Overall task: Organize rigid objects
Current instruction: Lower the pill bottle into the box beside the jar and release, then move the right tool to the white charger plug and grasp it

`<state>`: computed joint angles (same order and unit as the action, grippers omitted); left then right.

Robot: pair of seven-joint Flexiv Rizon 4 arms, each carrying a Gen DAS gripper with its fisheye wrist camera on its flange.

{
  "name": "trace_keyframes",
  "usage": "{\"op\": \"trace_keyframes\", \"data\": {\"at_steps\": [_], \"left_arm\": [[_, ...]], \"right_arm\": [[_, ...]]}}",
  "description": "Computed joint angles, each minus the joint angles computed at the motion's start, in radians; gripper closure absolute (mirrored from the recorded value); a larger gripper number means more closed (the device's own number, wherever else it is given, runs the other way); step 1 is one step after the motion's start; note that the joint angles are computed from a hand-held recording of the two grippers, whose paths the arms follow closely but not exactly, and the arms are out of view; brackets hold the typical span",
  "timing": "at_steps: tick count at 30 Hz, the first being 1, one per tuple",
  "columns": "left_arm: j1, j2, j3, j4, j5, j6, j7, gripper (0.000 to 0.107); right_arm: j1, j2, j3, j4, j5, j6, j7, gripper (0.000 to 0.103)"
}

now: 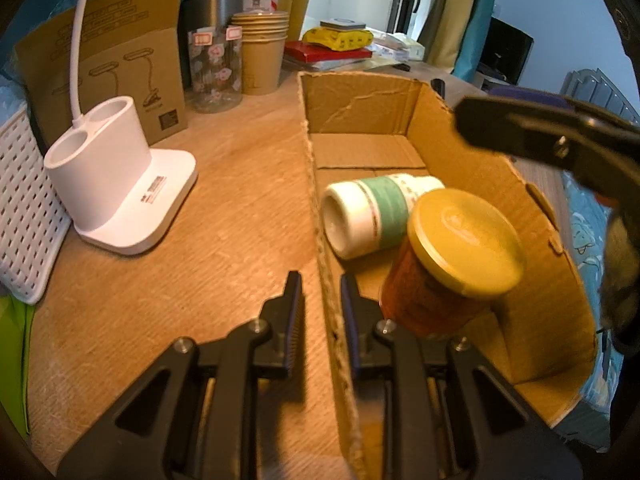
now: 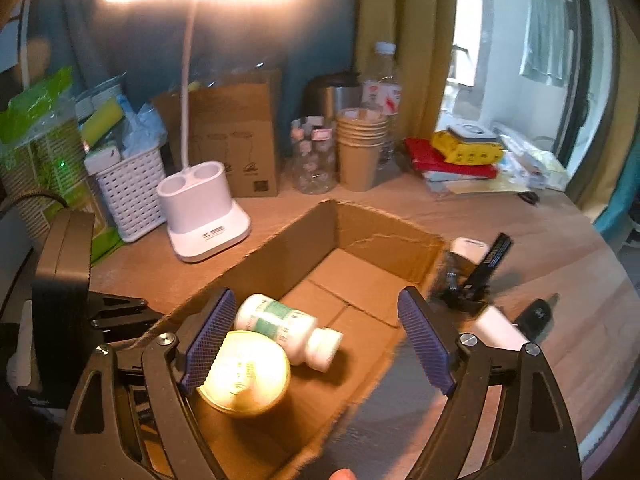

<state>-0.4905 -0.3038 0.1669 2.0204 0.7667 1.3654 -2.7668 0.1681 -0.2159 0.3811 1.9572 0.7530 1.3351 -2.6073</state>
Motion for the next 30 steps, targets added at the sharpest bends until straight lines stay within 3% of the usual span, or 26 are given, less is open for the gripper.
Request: {"op": "trace_keyframes", "data": {"at_steps": [6,20,30], "left_arm": [[0.002,0.0,-0.001,0.0,0.0,0.0,0.0,0.085],[0.003,0.0,-0.002,0.0,-0.001,0.001,0.002,0.084],[0.002,0.0,-0.002,0.0,-0.001,0.001,0.003,0.083]], "right_arm": [[-0.01,0.012,-0.028,0.014,-0.026,0.063,0.069,0.017],[-0.127,0.009,0.01,-0.018,0.052,0.215,0.03,0.017],[-0.121,-0.054,-0.046,-0.007,-0.146,0.293,0.253,0.017]]}}
